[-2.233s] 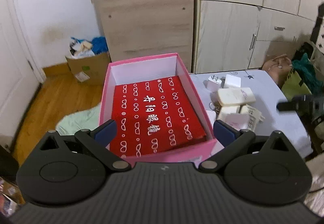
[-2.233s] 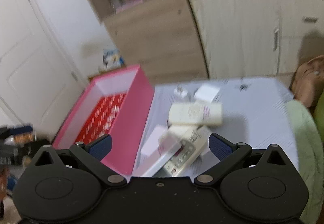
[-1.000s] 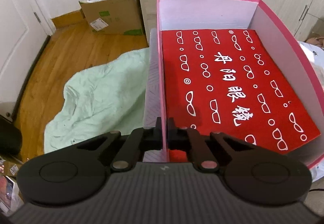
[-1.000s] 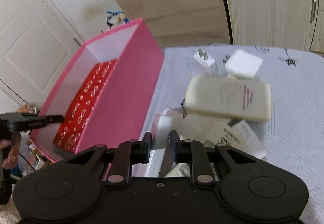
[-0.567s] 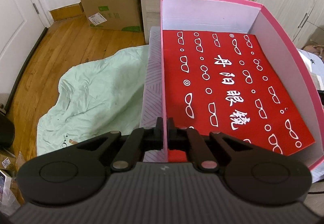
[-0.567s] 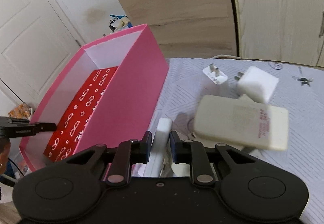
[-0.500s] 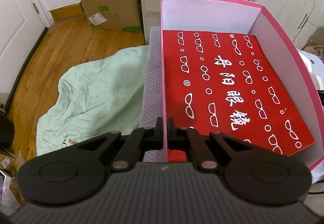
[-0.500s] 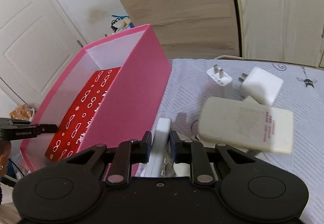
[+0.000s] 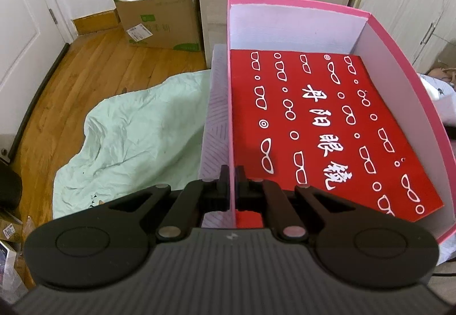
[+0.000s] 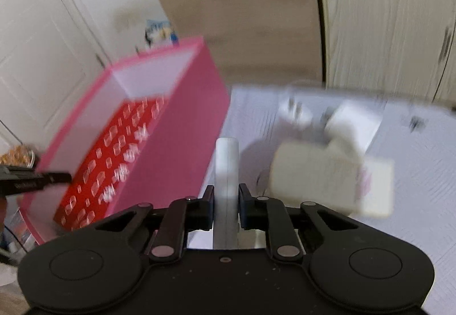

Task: Organize rigid objects
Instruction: 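Carry the white TCL remote into the pink box with the right gripper and release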

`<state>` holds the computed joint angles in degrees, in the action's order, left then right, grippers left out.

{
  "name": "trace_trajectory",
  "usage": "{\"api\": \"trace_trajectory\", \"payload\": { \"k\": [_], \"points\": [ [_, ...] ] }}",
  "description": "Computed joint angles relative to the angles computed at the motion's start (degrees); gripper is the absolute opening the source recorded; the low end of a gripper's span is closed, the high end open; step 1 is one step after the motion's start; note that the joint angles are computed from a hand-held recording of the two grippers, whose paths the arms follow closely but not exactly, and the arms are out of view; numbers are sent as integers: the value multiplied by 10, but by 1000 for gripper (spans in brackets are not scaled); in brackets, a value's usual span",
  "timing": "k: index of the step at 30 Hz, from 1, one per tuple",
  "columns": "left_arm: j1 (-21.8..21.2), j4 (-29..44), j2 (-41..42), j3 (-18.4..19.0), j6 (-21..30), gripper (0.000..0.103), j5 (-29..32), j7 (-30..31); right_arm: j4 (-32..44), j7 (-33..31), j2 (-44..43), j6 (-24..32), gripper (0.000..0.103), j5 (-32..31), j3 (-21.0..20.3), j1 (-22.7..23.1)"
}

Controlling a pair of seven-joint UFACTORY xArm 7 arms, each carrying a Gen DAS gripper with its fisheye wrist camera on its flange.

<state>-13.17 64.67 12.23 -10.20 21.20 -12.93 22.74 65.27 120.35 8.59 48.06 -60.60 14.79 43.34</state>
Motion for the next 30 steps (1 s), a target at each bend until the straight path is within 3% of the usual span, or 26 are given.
{"api": "trace_trajectory", "payload": {
  "k": [3,7,12,16,18,25,27,30],
  "points": [
    [3,1,0,-2,3,2,-10,4,25,-9,-7,86,20,-38,12,25],
    [1,-2,-2,-1,-1,2,-9,3,102,-119,19,156,20,-86,22,50],
    [6,4,0,-3,8,2,-20,8,209,-289,86,33,20,-41,3,41],
    [6,3,-2,-2,10,3,-28,5,318,-455,185,22,20,11,-13,46],
    [4,2,-2,0,9,3,-24,-1,325,-470,202,3,19,7,-32,50],
    [16,1,-4,-9,15,4,-57,33,439,-658,293,110,19,78,-63,92],
    [18,2,-4,-11,17,4,-70,44,440,-684,296,81,20,133,-50,76],
    [28,6,-2,-17,24,5,-104,74,423,-670,286,38,24,217,-41,48]
  ]
}}
